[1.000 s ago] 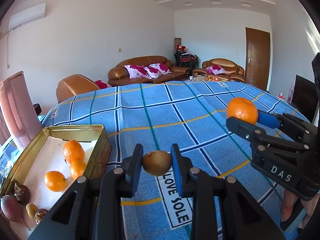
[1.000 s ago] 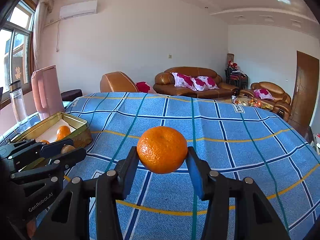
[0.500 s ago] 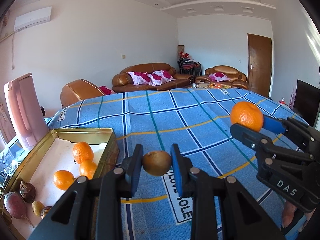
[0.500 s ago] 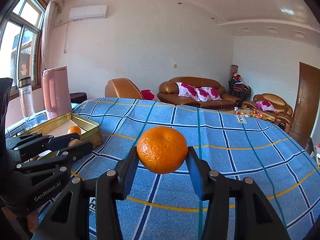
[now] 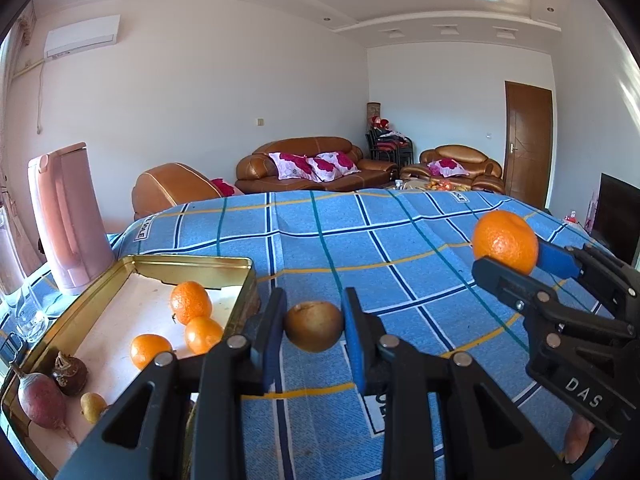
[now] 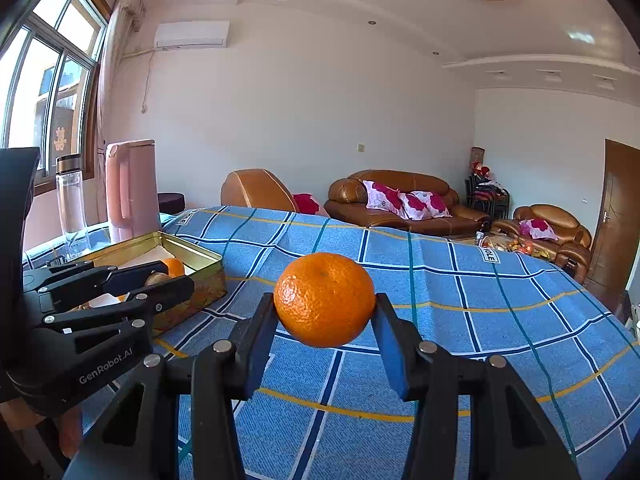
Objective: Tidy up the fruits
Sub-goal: 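Carry the tan fruit in the left tool toward the tray while the right tool carries the orange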
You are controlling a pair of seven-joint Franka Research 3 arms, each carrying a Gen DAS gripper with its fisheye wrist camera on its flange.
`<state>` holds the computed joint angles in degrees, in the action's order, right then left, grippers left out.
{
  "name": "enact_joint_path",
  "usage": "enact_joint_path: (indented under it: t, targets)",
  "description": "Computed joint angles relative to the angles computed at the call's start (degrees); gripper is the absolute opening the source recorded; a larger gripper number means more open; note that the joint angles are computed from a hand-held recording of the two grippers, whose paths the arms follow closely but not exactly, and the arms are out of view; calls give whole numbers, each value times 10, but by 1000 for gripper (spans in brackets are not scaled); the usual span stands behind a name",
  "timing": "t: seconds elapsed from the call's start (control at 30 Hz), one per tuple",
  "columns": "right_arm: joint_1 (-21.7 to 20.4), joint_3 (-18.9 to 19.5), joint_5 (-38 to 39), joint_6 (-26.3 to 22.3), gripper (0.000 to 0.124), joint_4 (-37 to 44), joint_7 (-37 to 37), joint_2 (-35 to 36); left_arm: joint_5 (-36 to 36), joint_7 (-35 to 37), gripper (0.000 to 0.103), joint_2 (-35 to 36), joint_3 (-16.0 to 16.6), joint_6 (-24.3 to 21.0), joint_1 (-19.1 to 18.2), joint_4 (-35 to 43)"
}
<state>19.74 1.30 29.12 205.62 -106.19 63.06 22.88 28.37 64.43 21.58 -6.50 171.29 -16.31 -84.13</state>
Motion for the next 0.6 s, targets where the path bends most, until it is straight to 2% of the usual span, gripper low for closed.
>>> enact_joint_path:
  t: [0.4,0.6]
  targets:
    - [-13,24,-49,-7,50,-6,32,-2,24,-38,30,-38,19,28,10,-53]
    - [-4,25,-64,-19,50,1,37,1,10,-28,30,-56,6,37,33,-80]
